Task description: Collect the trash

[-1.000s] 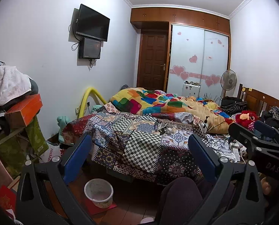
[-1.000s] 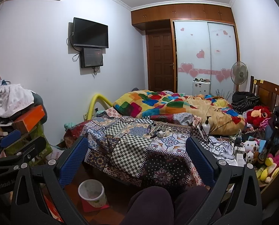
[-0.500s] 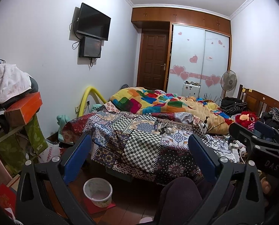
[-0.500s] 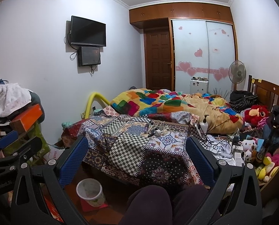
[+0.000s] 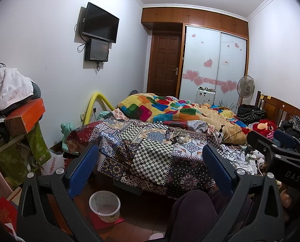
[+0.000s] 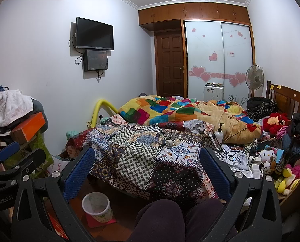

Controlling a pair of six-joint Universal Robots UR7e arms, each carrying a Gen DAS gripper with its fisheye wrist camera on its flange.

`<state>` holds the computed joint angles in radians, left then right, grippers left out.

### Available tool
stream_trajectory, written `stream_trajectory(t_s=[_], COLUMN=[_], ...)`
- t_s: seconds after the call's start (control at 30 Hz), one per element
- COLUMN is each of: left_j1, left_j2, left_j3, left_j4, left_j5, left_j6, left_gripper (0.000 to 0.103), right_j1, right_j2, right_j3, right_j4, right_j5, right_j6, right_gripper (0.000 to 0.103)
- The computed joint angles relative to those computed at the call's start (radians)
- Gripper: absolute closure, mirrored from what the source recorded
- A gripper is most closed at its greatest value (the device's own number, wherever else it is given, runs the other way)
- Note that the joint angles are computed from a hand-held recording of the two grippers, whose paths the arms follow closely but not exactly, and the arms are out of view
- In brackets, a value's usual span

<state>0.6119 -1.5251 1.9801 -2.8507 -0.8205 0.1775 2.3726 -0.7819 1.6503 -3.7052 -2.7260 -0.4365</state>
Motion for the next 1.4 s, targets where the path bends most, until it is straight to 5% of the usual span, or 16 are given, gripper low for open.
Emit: stream_trajectory(t_s=[1.0, 1.4], left_j1=[0.0, 0.012], left_j2=[-0.004, 0.079], left_j3=[0.007, -0.028], left_j4=[0.003, -0.048], left_j5=[0.0, -0.004], left_j6=[-0.008, 0.033], left_gripper=[0.0, 0.0], right_j1=[0.001, -0.015], right_j2=[0.006, 0.012], right_j3=[-0.008, -0.023], right_j4=[0.004, -0.016], right_j5=[-0.003, 0.01], right_j6=[0.001, -0.044], right_gripper=[0.0, 0.0])
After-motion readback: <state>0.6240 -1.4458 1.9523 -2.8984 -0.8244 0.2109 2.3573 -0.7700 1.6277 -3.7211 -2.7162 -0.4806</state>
